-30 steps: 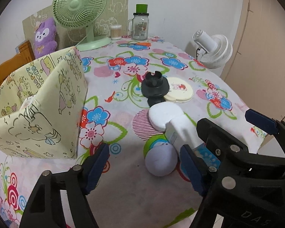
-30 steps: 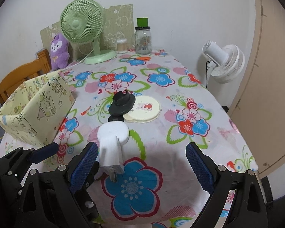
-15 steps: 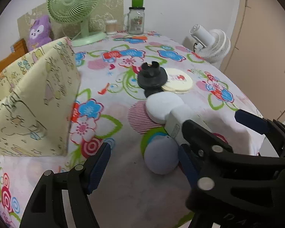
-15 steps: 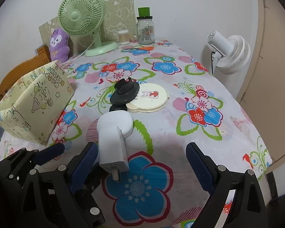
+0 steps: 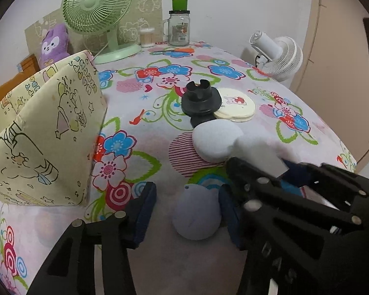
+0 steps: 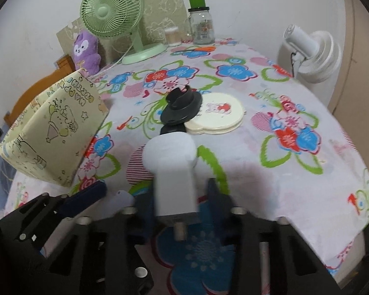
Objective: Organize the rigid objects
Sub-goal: 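Move the right tool to the white plug adapter while the left tool approaches the lavender ball, then close the right gripper on the white plug adapter while the left gripper closes on the lavender ball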
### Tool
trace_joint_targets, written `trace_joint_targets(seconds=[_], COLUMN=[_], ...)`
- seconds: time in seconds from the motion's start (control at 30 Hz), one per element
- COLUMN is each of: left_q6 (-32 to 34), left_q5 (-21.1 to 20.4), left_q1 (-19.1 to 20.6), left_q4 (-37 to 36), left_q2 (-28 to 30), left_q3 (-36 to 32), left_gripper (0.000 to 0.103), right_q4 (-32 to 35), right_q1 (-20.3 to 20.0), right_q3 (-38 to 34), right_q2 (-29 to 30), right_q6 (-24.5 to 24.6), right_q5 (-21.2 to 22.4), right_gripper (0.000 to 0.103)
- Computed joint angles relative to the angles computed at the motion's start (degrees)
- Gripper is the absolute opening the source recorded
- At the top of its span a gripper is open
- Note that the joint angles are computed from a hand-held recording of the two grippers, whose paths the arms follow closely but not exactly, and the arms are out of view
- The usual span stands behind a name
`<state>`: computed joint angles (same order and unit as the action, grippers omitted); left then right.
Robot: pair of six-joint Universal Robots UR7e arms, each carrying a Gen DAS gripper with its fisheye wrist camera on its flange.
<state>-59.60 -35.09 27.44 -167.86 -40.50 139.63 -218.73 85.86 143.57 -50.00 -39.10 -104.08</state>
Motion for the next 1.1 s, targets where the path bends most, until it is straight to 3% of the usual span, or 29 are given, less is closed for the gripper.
trace_joint_targets(seconds=[0.13, 0.33, 1.1], left_q6=[0.23, -1.37, -0.81], left_q5=[0.14, 0.99, 1.13], left_q1=[0.08, -0.32, -2.52], left_q4=[-0.12, 1.73, 4.64], left_q2=[0.10, -0.04, -5.55], left_q3=[-0.21, -0.36, -0.01], left_gripper=[0.038, 0.036, 0.036], right_q4=[-1.68, -4.90, -4.36], right_q1=[0.49, 0.67, 5.04], right_q3=[-0.32, -0.27, 0.84], right_q2=[0.81, 1.50, -3.20], right_q6=[-0.09, -0.34, 4.02], right_q5=[-1.03, -2.26, -3.63], right_gripper=[0.033, 0.033, 0.032])
